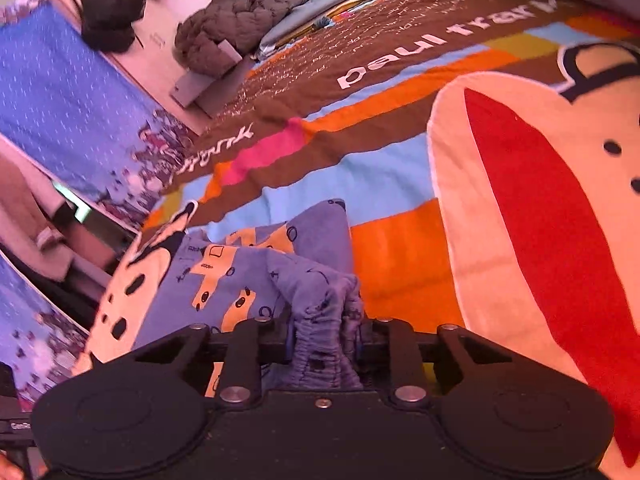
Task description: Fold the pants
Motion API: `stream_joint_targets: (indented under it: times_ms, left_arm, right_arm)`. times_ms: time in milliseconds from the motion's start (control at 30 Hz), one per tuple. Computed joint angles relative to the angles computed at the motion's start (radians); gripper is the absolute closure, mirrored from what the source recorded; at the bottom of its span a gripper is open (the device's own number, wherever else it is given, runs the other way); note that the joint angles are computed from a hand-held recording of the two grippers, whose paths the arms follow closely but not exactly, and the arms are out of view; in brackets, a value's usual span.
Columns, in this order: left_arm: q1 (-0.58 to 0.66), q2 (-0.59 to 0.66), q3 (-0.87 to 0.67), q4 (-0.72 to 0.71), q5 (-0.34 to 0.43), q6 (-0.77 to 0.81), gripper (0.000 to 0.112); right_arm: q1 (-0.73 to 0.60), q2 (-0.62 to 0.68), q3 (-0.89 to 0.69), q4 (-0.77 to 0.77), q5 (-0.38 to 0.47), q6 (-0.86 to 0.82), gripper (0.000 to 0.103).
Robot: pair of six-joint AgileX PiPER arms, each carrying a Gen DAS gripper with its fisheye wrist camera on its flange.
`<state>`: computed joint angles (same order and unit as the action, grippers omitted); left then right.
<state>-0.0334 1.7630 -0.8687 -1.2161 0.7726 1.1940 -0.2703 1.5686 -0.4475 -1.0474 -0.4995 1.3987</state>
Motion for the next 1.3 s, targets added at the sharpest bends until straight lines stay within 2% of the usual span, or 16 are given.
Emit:
stream_joint_targets:
  times_ms: [133,267,467,600,667,767,867,933,1033,1067,1133,1167,1200,1233,1300]
  left_arm:
    - [0.022,-0.014,0.009,-0.017,0.023,0.009,0.093]
    - [0.044,-0.037,0.021,-0.032,0.054,-0.004,0.095]
    - [0.066,-0.109,0.058,-0.054,0.025,0.048,0.096]
    - [0.145,-0.124,0.038,-0.062,0.062,0.067,0.096]
    - [0.202,-0.108,0.001,-0.054,0.114,0.089,0.096]
    - [0.314,-0.068,-0.058,-0.072,0.195,0.116,0.096]
    - [0.410,-0.044,-0.092,-0.076,0.224,0.151,0.096]
    - [0.465,-0.041,-0.087,-0.068,0.212,0.184,0.096]
    - [0.486,-0.031,-0.093,-0.005,0.133,0.154,0.096]
    - [0.483,-0.020,-0.099,0.029,0.104,0.139,0.096]
    - [0.491,0.026,-0.119,0.054,0.111,0.119,0.095]
    - [0.496,0.043,-0.123,0.053,0.116,0.120,0.095]
    - [0.503,0.058,-0.129,0.051,0.129,0.120,0.095]
    - [0.515,0.074,-0.140,0.050,0.153,0.116,0.095]
    - [0.525,0.091,-0.153,0.051,0.178,0.102,0.094]
  right_arm:
    - [0.122,-0.052,-0.041,0.014,0.190,0.048,0.079]
    - [0.226,-0.077,-0.065,0.182,0.315,-0.112,0.082]
    - [0.254,-0.089,-0.082,0.209,0.306,-0.138,0.085]
    - [0.308,-0.097,-0.111,0.269,0.314,-0.189,0.085]
    - [0.337,-0.086,-0.136,0.319,0.315,-0.230,0.085]
    - [0.378,-0.051,-0.177,0.436,0.284,-0.307,0.085]
    - [0.429,0.012,-0.217,0.535,0.200,-0.354,0.085]
    - [0.470,0.066,-0.252,0.584,0.155,-0.371,0.085]
    - [0.535,0.168,-0.332,0.622,0.124,-0.384,0.085]
    - [0.550,0.198,-0.358,0.613,0.129,-0.371,0.085]
    - [0.588,0.270,-0.418,0.607,0.175,-0.367,0.084]
    - [0.604,0.302,-0.429,0.654,0.176,-0.420,0.083]
    - [0.611,0.322,-0.413,0.717,0.137,-0.482,0.081]
    - [0.606,0.339,-0.381,0.753,0.058,-0.504,0.081]
    - [0.566,0.375,-0.333,0.708,-0.090,-0.428,0.081]
